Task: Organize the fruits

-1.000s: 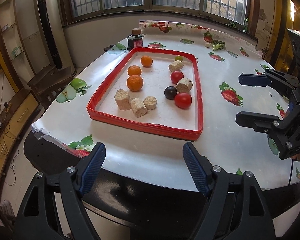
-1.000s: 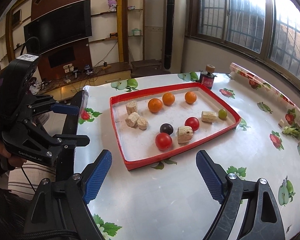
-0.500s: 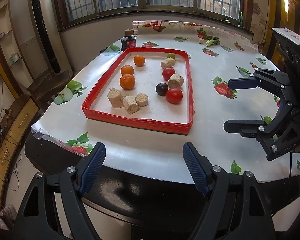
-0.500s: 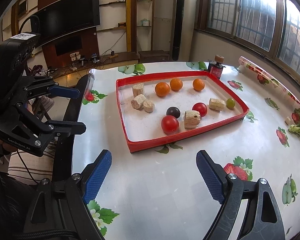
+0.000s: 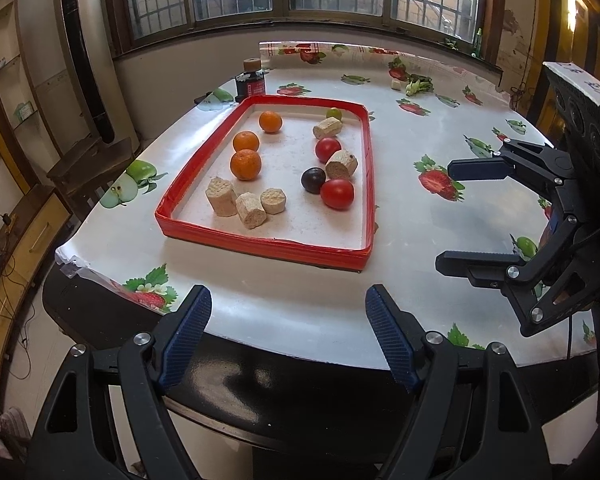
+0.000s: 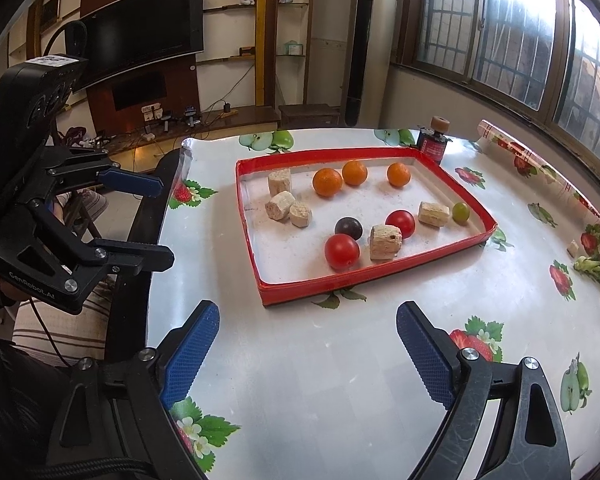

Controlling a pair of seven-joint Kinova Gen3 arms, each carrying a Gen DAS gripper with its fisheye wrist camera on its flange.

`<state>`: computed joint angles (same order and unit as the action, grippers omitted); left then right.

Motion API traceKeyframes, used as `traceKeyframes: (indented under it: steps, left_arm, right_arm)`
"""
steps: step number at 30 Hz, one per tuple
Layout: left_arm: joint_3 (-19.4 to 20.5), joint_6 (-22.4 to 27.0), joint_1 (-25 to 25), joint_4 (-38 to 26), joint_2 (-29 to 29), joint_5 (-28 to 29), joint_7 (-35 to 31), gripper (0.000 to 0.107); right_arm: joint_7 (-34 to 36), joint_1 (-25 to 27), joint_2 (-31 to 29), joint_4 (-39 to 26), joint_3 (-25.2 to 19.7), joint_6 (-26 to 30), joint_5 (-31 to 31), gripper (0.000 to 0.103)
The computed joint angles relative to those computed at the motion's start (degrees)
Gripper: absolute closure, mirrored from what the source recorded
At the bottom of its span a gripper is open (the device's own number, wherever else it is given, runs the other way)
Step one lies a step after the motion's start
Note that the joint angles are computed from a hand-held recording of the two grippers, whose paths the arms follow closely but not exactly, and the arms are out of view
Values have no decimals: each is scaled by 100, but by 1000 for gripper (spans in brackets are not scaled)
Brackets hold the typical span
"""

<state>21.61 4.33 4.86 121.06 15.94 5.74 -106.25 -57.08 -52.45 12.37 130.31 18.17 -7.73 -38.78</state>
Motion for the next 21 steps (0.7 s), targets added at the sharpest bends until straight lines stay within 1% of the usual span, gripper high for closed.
traceKeyframes:
  steps: [1,4,7,12,14,17,19,21]
  left_arm:
    - [154,36,-151,-16,22,27,-35,28]
    - [432,26,-427,-6,47,116,-142,28]
    - [554,-140,-553,80,21,145,-163,28]
    - [422,-319,-460,139,-10,-15,23,28]
    - [299,-322,-345,131,-13,-105,118,28]
    - [272,-325,-322,125,-7,-212,220,28]
    - [327,-332,-373,132,-3,-264,273,28]
    - [281,-323,-330,120,3,-311,321,28]
  right_arm:
    - [38,-62,9,-8,53,-3,-36,12]
    - [106,-110,-2,-2,57,-57,-91,12]
    - [140,14,-20,11,-120,-140,-103,12]
    - [437,-16,-2,-10,-133,-165,-423,12]
    - [535,-12,1,-6,-157,-198,-531,12]
    - [650,71,2,-14,-243,-212,-651,12]
    - [698,137,2,-15,-315,-227,-704,12]
    - [725,218,1,-16,-402,-235,-725,12]
